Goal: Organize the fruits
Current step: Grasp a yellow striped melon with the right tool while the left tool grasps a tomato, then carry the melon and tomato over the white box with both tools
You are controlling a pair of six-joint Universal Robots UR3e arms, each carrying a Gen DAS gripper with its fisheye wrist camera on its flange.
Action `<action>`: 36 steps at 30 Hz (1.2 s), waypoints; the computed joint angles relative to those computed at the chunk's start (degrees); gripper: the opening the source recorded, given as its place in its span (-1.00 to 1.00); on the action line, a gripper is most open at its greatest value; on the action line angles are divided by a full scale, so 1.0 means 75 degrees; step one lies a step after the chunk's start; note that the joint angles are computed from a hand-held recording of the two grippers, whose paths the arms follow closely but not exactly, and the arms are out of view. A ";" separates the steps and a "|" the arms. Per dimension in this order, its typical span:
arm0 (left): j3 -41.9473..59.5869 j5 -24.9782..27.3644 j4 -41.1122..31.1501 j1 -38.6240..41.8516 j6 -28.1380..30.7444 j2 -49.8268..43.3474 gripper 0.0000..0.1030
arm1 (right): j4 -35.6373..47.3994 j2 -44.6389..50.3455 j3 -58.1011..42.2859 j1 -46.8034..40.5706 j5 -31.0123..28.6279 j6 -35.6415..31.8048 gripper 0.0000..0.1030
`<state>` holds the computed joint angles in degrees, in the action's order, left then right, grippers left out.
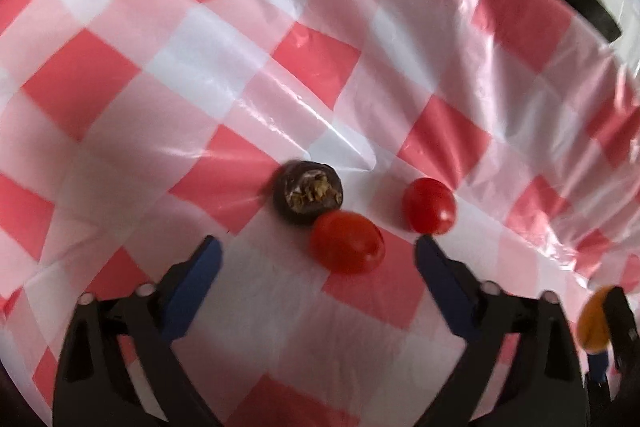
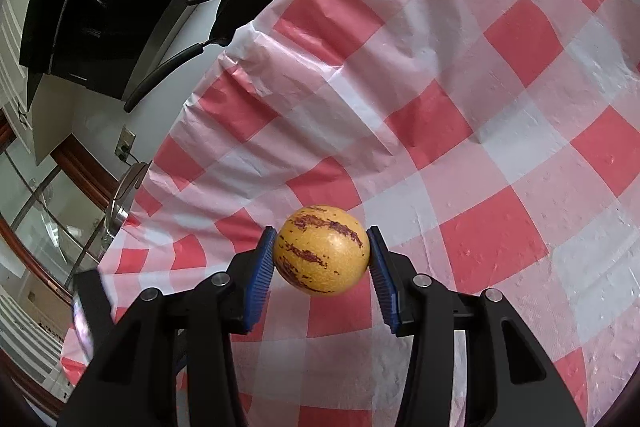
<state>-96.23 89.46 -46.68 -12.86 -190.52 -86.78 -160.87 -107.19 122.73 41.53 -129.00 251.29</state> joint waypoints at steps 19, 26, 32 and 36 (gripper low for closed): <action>-0.2680 -0.2839 -0.1570 0.3019 0.1276 0.5050 -0.22 | -0.0240 0.0225 -0.0090 0.0001 0.0035 -0.0413 -0.11; -0.2918 -0.3191 -0.2647 0.3677 0.1796 0.6047 -0.22 | -0.0262 0.0243 -0.0105 -0.0037 0.0099 -0.0586 -0.11; -0.3060 -0.2453 -0.1848 0.2868 0.1405 0.5601 -0.22 | -0.0445 0.0263 -0.0069 -0.0014 0.0046 -0.0654 -0.11; -0.3187 -0.2363 -0.1547 0.2805 0.1336 0.5666 -0.22 | -0.0607 0.0464 -0.0198 0.0176 -0.0185 -0.0882 -0.11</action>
<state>-120.13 71.74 -58.29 8.18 -180.50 -44.29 -165.42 -103.71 121.25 42.85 -130.39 244.67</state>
